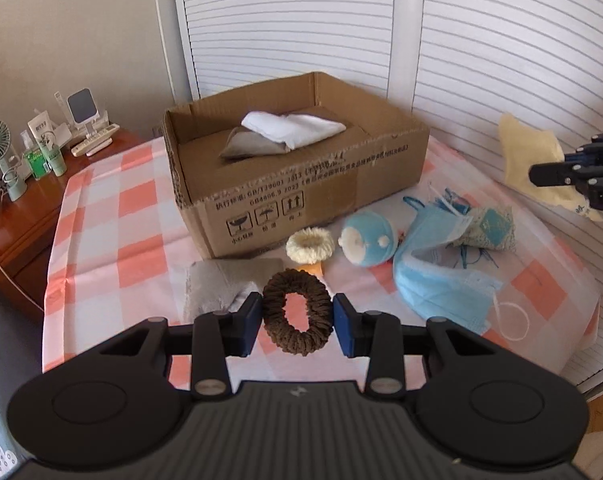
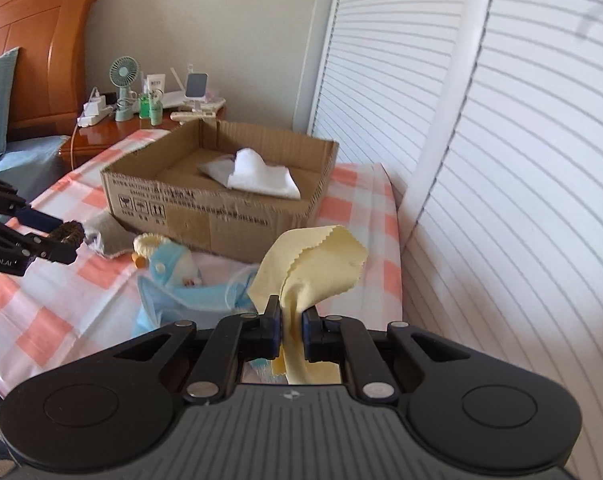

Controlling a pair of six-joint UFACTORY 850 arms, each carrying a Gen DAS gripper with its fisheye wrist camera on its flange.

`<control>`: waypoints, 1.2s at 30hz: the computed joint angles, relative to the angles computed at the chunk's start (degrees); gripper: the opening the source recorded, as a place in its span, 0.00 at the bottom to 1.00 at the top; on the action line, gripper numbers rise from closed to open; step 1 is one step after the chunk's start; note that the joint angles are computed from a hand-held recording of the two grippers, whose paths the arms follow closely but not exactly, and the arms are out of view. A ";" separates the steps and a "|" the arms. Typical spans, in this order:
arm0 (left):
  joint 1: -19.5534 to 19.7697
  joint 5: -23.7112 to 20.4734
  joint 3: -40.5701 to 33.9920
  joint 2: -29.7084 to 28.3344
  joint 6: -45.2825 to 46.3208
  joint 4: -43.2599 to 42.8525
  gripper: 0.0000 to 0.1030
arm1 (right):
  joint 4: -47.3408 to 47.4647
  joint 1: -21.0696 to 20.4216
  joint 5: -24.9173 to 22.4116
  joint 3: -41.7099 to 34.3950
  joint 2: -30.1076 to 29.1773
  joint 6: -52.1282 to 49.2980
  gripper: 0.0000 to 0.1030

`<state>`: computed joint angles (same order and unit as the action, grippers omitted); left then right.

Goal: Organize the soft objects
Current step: 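Carry the lens cloth and hair tie over the box and release them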

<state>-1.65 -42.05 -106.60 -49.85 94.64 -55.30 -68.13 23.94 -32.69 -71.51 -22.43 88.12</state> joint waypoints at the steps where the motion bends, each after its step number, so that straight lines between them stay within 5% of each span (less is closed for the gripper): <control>1: -0.02 -0.70 -1.13 -0.26 -0.13 -0.38 0.36 | -0.53 -0.21 0.48 -0.63 -0.23 -0.41 0.12; 9: -2.13 -2.64 -14.41 -5.78 -2.26 -3.24 0.36 | -2.81 -2.99 4.42 -7.77 -4.26 -4.15 0.12; 13: -3.97 -2.97 -27.14 -12.81 -9.87 0.46 0.40 | -1.76 -4.22 5.34 -11.58 -6.93 -7.24 0.12; 15: -4.68 -4.62 -36.06 -17.97 -14.90 4.34 0.74 | -0.52 -4.93 6.37 -13.44 -8.27 -8.83 0.12; 16: -5.04 -4.23 -38.36 -19.41 -16.90 5.91 0.83 | 0.09 -5.18 6.65 -14.20 -8.81 -9.57 0.12; 17: -5.32 -2.38 -38.26 -19.59 -17.53 6.24 0.90 | 0.90 -5.46 6.98 -15.09 -9.49 -10.49 0.12; 20: -5.46 4.56 -31.34 -16.43 -13.66 3.12 0.90 | 3.09 -6.12 7.84 -17.12 -10.99 -12.73 0.12; 30: -1.34 8.33 -6.00 -1.89 -5.58 -5.70 0.93 | 13.35 -7.10 9.52 -24.58 -15.82 -23.47 0.12; 36: -0.12 9.66 -1.95 -0.82 -11.39 -3.90 0.93 | 25.98 -7.90 7.30 -34.71 -22.86 -33.02 0.12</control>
<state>-1.77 -32.39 -108.55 -50.67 83.25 -59.20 -42.16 16.04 -25.39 -106.22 -45.30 55.10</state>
